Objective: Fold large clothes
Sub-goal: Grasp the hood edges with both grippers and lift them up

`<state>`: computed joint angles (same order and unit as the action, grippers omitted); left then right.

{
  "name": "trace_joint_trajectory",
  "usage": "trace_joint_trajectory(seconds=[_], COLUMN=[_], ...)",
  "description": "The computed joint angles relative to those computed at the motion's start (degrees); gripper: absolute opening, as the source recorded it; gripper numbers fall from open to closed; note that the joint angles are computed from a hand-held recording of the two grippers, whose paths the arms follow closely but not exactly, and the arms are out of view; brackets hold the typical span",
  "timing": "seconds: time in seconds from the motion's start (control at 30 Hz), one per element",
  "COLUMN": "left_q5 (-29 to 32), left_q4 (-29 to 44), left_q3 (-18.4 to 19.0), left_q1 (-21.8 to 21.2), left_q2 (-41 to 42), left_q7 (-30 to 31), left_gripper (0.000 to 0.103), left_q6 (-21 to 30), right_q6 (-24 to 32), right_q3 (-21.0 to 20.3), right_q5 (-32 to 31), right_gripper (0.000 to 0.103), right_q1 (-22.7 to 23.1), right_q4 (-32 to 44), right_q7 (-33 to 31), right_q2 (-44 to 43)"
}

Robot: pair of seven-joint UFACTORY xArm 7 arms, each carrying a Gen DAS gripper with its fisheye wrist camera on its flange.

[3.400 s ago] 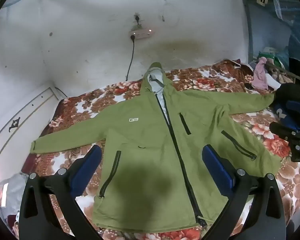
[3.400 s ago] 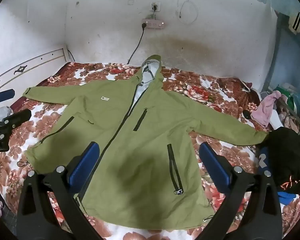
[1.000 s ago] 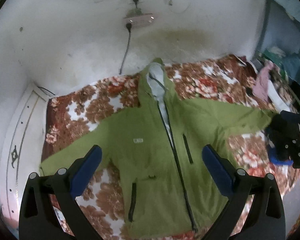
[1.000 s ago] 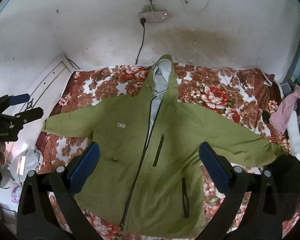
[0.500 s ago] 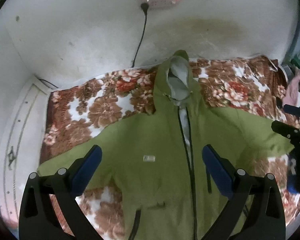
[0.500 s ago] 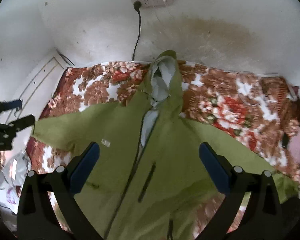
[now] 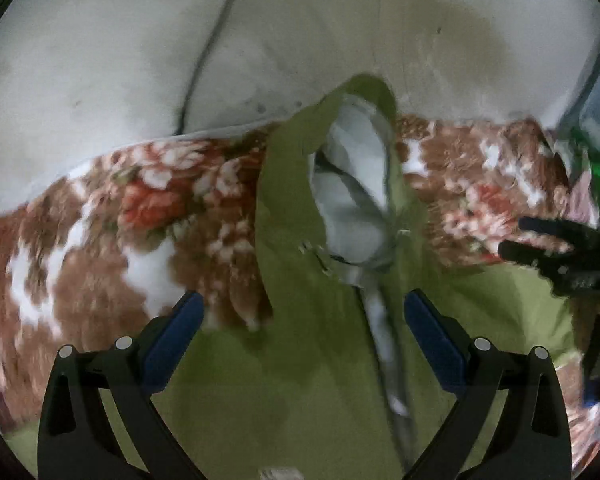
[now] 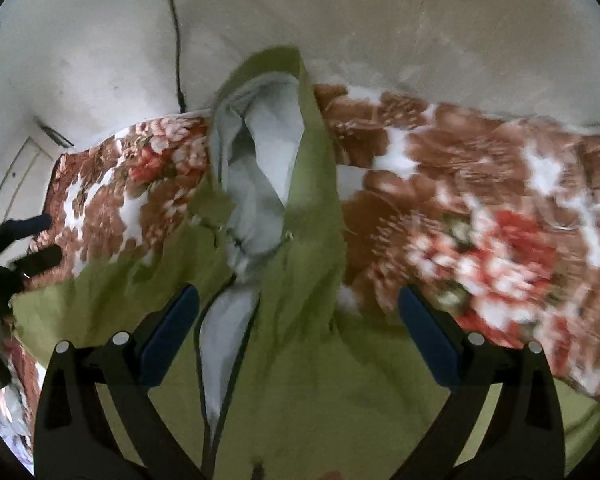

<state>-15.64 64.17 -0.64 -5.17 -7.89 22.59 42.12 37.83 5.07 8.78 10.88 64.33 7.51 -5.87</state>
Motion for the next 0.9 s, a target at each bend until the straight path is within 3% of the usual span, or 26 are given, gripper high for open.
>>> trace_joint_trajectory(seconds=[0.1, 0.17, 0.2, 0.37, 0.43, 0.47, 0.5, 0.63, 0.73, 0.77, 0.8, 0.9], left_q5=[0.0, -2.5, -3.5, -4.3, -3.0, -2.6, -2.6, -1.0, -2.2, -2.4, -2.3, -3.8], left_q4=[6.0, 11.3, 13.6, 26.7, 31.0, 33.5, 34.8, 39.0, 38.3, 37.1, 35.5, 31.1], left_q3=[-0.3, -1.0, -1.5, -4.3, -4.8, -4.9, -5.3, -6.2, -8.0, -8.2, -8.1, -8.7], left_q1=[0.1, 1.2, 1.9, 4.6, 4.9, 5.1, 5.5, 5.6, 6.2, 6.0, 5.6, 5.8], left_q2=[9.9, 16.1, 18.7, 32.4, 36.5, 38.7, 39.9, 43.6, 43.6, 42.8, 41.9, 38.3], left_q7=[3.8, 6.0, 7.0, 9.5, 8.9, 8.3, 8.1, 8.3, 11.6, 12.4, 12.8, 15.0], left_gripper=[0.098, 0.098, 0.098, 0.097, 0.087, 0.075, 0.07, 0.064, 0.03, 0.015, 0.007, 0.002], left_q6=[-3.1, -2.6, -2.2, -0.8, 0.1, 1.5, 2.3, 6.0, 6.4, 5.4, 4.0, 2.1], right_q6=[-1.5, -1.4, -1.0, -0.4, -1.1, -1.3, -1.4, -3.4, -6.2, -8.2, -10.1, -13.3], right_q3=[-0.5, -0.3, -0.2, 0.2, 1.0, 1.9, 2.5, 2.0, 1.6, 1.1, 1.2, 1.5], right_q5=[2.0, 1.0, 1.0, -0.3, 1.0, 2.6, 3.5, 0.8, -0.5, -1.4, -0.9, -0.9], right_gripper=[0.098, 0.096, 0.088, 0.087, 0.086, 0.083, 0.076, 0.06, 0.041, 0.034, 0.023, 0.015], right_q1=[-0.3, -0.8, -1.3, -2.3, -3.1, -3.9, -4.3, -2.5, -1.8, -1.3, -1.6, -2.0], right_q4=[6.4, 11.3, 13.8, 23.6, 25.4, 26.2, 26.7, 27.2, 25.2, 23.6, 21.9, 17.5], right_q7=[-4.9, -6.9, -7.9, -9.5, -10.3, -11.4, -12.3, -13.8, -14.2, -13.7, -13.2, -13.1], right_q2=[9.7, 15.3, 18.0, 28.7, 31.5, 32.9, 33.9, 35.8, 35.2, 34.4, 33.5, 30.2])
